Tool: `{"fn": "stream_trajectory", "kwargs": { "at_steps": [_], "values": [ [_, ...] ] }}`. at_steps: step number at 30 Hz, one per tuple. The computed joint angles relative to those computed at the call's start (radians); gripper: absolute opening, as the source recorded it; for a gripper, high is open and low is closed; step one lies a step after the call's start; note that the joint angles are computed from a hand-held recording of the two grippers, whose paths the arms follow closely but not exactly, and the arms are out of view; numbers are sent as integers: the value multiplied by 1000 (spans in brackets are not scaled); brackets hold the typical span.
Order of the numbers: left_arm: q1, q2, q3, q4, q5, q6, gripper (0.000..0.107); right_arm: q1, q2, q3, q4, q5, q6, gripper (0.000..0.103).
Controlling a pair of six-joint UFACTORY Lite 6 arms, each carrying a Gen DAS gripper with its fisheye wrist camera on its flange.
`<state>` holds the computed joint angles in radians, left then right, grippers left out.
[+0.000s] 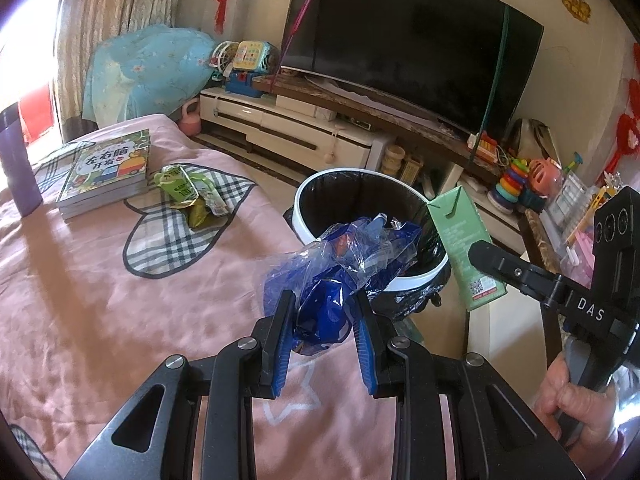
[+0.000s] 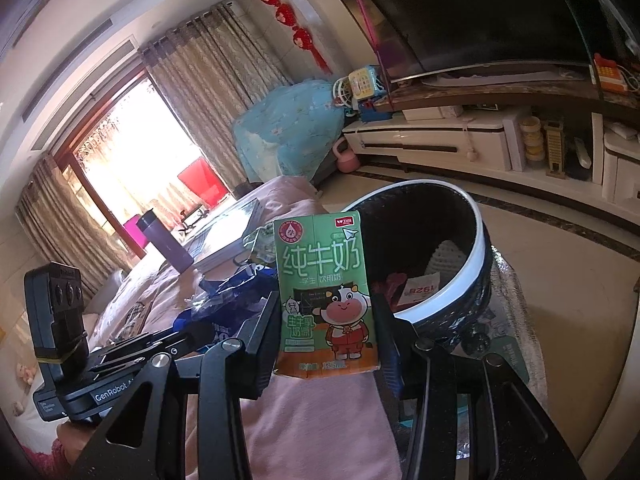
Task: Collect trash
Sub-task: 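Carry both items over the bin and open both grippers to drop them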
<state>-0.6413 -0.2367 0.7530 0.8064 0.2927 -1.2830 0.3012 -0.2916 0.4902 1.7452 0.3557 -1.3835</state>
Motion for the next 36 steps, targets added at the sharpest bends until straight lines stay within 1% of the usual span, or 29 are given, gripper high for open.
{"fn": "stream_trajectory", "kwargs": {
  "at_steps": [11,20,27,36],
  "values": [
    [33,145,139,5,-28,38,27,-48,65,64,-3,14,-24,44],
    [49,228,214,42,-35,21,27,-60,127,126,1,10,-44,44],
    [56,317,314,5,-20,86,27,-67,178,174,0,4,-47,44],
    [54,449,453,-52,-4,174,27,-70,218,216,-66,-13,9,44]
  ]
}}
